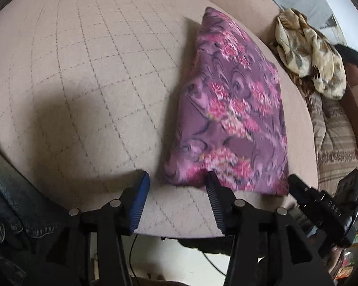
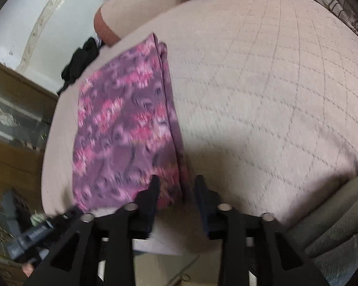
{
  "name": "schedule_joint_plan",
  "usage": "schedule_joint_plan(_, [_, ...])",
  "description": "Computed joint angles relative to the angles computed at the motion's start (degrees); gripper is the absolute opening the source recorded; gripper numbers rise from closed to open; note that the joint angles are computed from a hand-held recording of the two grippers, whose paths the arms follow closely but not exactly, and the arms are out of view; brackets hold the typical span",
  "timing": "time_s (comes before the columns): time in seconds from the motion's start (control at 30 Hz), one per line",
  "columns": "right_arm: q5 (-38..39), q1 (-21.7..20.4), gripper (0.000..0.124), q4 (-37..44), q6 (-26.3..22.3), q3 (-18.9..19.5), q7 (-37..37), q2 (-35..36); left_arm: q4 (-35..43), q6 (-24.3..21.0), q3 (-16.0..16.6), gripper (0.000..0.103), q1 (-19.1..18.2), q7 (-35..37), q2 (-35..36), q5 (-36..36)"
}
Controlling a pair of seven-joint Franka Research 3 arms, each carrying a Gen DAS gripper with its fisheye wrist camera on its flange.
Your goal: Fold small clothes
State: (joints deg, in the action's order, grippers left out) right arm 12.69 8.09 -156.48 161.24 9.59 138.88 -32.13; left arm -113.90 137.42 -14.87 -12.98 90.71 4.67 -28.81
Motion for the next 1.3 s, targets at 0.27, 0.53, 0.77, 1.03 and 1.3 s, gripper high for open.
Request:
schedule_joint_plan(0.27, [-8.6,-4.1,0.007,3.6,-6.9,4.2,3.9,0.8,-1.3,2.8,-0.2,0.012,-0.5,2.0,-1.3,0.1])
schedule_joint_plan(0.53, [-11.0,-3.6,0.007,4.2,-8.0,3.6,5.9,2.1,-1.6,3.6,0.1,0.017,-1.4,1.2,-1.4,3.9])
schedule_joint_plan(0.77, [-11.6,-3.6,0.051,1.3,-6.1,3.6,10.4,-2.3,-5.5,10.3,0.0,0.028,-3.1,-6.8,-4.9,18.2])
schedule_joint_plan(1.03, [-11.7,-0.6,0.069,0.9,-10.7,8.2,13.7,-8.8,-14.7,16.2,1.9,0.070,-5.8,-8.6,-16.1,21.7])
schedule_joint_plan(1.3, [-17.9,1.7,0.075,9.6,-25.2,12.5,15.9,-12.0,-19.2,14.7,4.6,0.084,-7.4,-10.1,-27.7,23.5])
